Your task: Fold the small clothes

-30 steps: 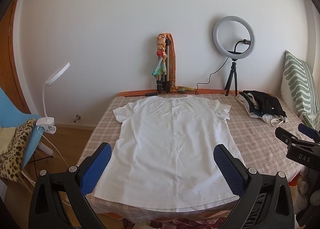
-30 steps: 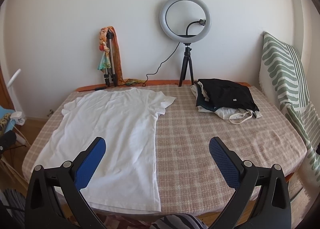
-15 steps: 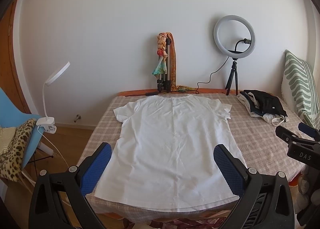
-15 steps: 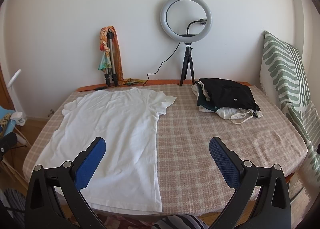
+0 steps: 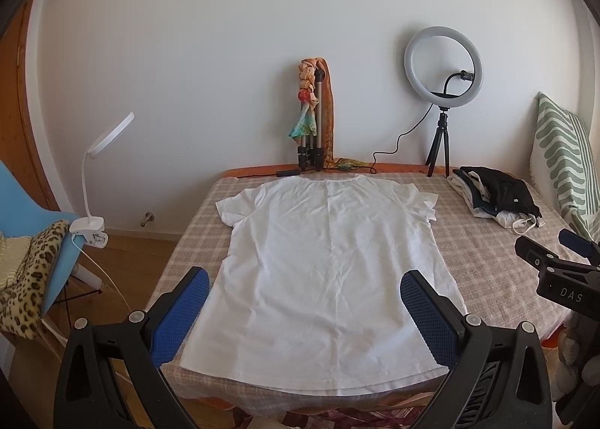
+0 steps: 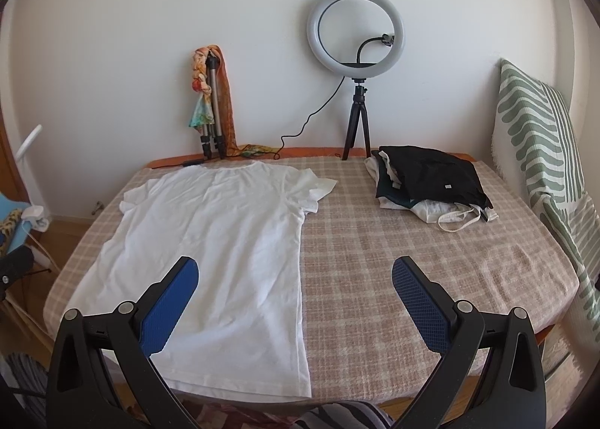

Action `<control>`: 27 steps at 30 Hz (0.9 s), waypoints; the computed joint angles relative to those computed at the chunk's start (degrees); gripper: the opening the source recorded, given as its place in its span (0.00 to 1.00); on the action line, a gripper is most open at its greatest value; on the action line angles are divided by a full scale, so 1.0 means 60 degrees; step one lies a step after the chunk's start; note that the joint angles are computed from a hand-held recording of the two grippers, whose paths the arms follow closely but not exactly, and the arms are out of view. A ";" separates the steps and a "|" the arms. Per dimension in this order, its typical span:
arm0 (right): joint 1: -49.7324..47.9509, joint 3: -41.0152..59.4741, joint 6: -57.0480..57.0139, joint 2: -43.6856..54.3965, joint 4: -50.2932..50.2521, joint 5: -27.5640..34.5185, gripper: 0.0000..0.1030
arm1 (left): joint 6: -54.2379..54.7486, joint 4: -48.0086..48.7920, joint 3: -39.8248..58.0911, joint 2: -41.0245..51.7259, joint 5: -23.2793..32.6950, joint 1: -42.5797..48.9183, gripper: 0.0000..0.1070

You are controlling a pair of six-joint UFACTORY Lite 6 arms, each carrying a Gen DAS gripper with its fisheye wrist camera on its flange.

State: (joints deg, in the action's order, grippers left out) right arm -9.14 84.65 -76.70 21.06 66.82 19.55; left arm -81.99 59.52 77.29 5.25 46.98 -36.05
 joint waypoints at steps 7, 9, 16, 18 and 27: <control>-0.0026 0.0117 0.0051 0.0103 -0.0023 0.0318 1.00 | -0.0057 -0.0067 0.0018 -0.0021 0.0429 -0.0136 0.96; -0.0024 0.0165 -0.0033 0.0111 0.0042 0.0482 1.00 | -0.0060 -0.0090 0.0002 -0.0063 0.0635 -0.0221 0.96; 0.0205 0.0815 -0.0093 0.0380 -0.0077 0.1156 1.00 | -0.0017 -0.0588 -0.0625 -0.0602 0.0457 -0.0053 0.96; 0.0345 0.1495 0.0489 0.0806 -0.0582 0.1649 1.00 | -0.0015 -0.0762 -0.1090 -0.0969 0.0146 0.0172 0.93; 0.1804 0.7897 0.4778 0.4633 -0.4097 0.3411 1.00 | 0.0300 -0.1046 -0.4141 -0.2979 -0.2619 0.2568 0.90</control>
